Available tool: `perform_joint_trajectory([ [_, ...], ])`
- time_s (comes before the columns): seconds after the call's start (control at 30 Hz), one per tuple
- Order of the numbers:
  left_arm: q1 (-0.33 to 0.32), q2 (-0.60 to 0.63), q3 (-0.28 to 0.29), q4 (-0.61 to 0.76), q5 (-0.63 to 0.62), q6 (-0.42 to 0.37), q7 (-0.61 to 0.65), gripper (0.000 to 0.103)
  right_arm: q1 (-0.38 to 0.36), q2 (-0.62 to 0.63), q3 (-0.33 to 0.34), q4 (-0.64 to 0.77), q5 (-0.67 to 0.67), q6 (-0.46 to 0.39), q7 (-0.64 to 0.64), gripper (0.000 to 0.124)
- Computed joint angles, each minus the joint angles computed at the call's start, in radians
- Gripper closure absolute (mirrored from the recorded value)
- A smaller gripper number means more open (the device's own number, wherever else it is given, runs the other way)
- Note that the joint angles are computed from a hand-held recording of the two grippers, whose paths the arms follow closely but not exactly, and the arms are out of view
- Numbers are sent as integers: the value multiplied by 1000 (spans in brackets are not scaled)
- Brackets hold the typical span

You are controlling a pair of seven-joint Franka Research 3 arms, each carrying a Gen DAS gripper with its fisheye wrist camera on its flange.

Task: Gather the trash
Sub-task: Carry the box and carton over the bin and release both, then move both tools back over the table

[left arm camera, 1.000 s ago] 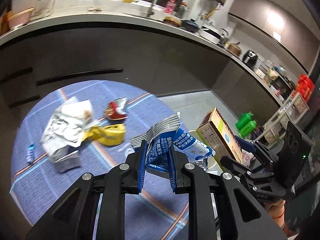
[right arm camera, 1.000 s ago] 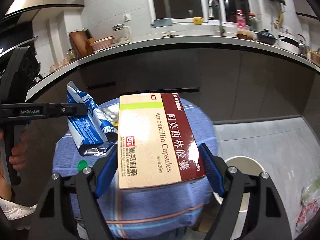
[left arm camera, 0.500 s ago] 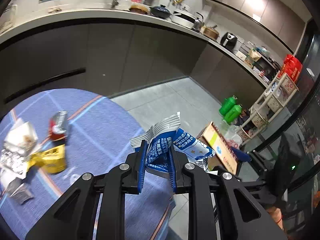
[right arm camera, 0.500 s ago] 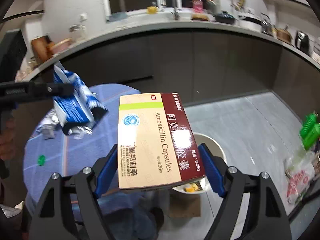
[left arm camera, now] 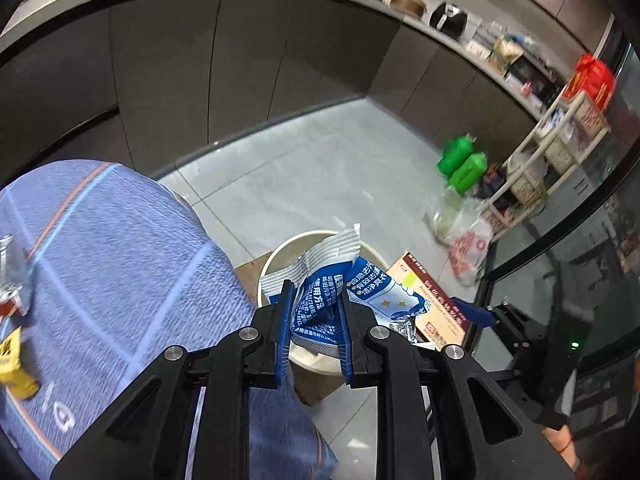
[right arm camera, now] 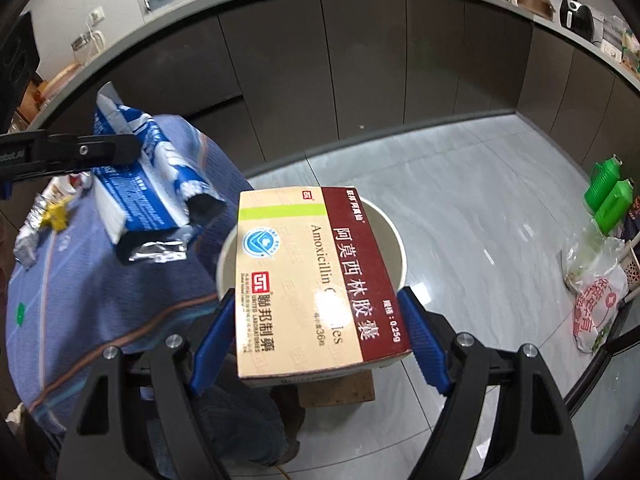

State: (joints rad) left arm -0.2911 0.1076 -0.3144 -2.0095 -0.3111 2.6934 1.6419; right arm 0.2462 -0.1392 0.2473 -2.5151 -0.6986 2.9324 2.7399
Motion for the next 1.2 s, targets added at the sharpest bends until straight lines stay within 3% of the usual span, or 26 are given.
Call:
perform_joint_trajectory([
  [0.13, -24, 111, 15, 87, 156, -32, -103, 85, 13, 70, -27, 33, 4, 11, -31, 45],
  [0.37, -31, 204, 2, 167, 276, -54, -172, 80, 77, 166, -119, 81, 34, 35, -118, 45],
  [0.43, -36, 220, 5, 179, 307, -51, -193, 73, 100, 181, -139, 92, 45, 31, -138, 45],
  [0.5, -41, 225, 7, 182, 334, -35, -219, 57, 116, 195, -158, 99, 43, 41, -165, 43],
  [0.53, -40, 226, 7, 179, 343, -18, -227, 53, 124, 194, -167, 98, 38, 42, -173, 36],
  [0.6, -48, 220, 16, 170, 374, 8, -263, 28, 143, 196, -186, 105, -26, 39, -141, 25],
  [0.77, -40, 192, 9, 134, 394, 69, -315, 8, 159, 198, -192, 117, -91, 22, -112, 24],
  [0.97, -42, 135, 20, 83, 446, 82, -376, 8, 160, 173, -186, 100, -82, 30, -101, 24],
  [1.2, -12, 38, 1, -5, 380, 116, -336, 8, 130, 102, -134, 89, -85, 10, -70, 24],
])
